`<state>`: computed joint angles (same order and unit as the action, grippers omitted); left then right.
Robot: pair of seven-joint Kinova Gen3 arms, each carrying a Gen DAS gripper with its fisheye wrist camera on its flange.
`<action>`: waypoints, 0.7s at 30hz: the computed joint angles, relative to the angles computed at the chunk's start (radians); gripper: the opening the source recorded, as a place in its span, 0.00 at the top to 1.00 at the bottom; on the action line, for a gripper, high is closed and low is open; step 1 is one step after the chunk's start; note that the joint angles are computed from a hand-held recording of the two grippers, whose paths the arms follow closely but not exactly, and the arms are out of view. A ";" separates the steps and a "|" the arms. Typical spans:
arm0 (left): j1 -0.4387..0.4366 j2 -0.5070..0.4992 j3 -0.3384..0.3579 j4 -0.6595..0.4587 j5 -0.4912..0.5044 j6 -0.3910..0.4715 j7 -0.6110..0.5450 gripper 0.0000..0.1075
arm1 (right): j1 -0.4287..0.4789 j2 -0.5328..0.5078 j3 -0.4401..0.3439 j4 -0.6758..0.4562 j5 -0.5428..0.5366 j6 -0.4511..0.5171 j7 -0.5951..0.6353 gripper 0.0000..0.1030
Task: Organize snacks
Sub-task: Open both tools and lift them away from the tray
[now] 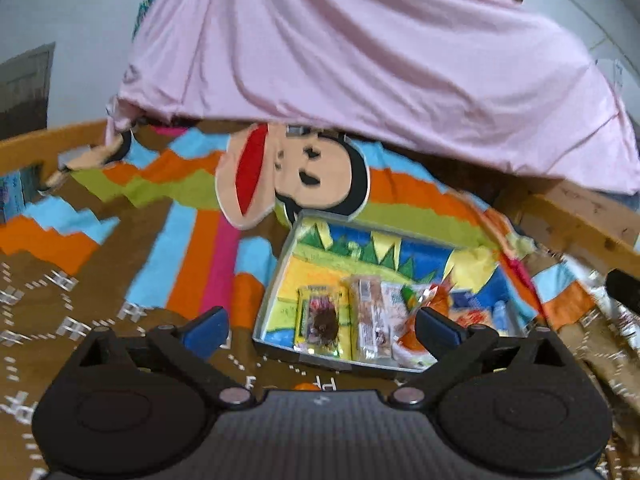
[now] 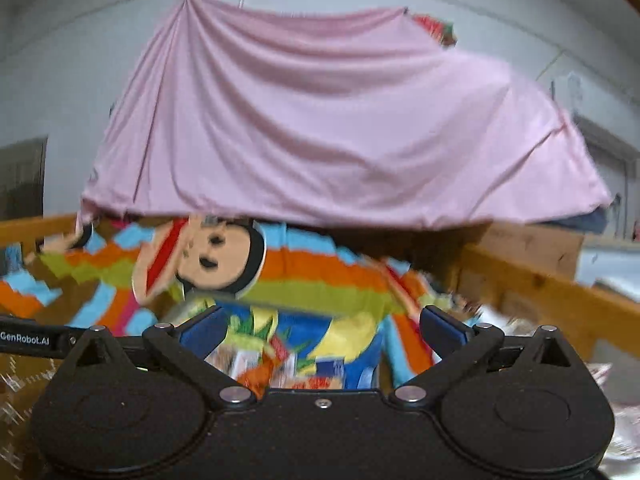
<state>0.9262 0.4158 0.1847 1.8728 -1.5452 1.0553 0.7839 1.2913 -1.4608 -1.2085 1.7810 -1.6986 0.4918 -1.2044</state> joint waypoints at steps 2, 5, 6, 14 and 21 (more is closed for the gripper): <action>0.033 -0.036 0.010 0.015 0.012 0.055 0.004 0.05 | -0.030 -0.015 0.063 0.012 0.054 0.019 -0.043 0.01; 0.074 -0.088 0.037 0.040 0.020 0.145 0.017 0.05 | -0.088 -0.003 0.126 0.018 0.166 0.005 -0.094 0.01; 0.082 -0.105 0.059 0.048 0.025 0.186 0.016 0.05 | -0.103 0.003 0.146 0.015 0.198 0.006 -0.108 0.01; 0.209 -0.185 0.167 0.090 0.144 0.476 0.037 0.05 | -0.226 0.127 0.308 -0.113 0.523 0.226 -0.280 0.01; 0.325 -0.201 0.257 0.091 0.216 0.653 0.104 0.05 | -0.422 0.204 0.320 -0.149 0.686 0.289 -0.371 0.01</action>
<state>1.2509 0.2151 0.4418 1.9638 -1.3295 1.7085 0.8875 0.8689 -1.2572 -0.8888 1.6319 -1.0125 0.7808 -1.5757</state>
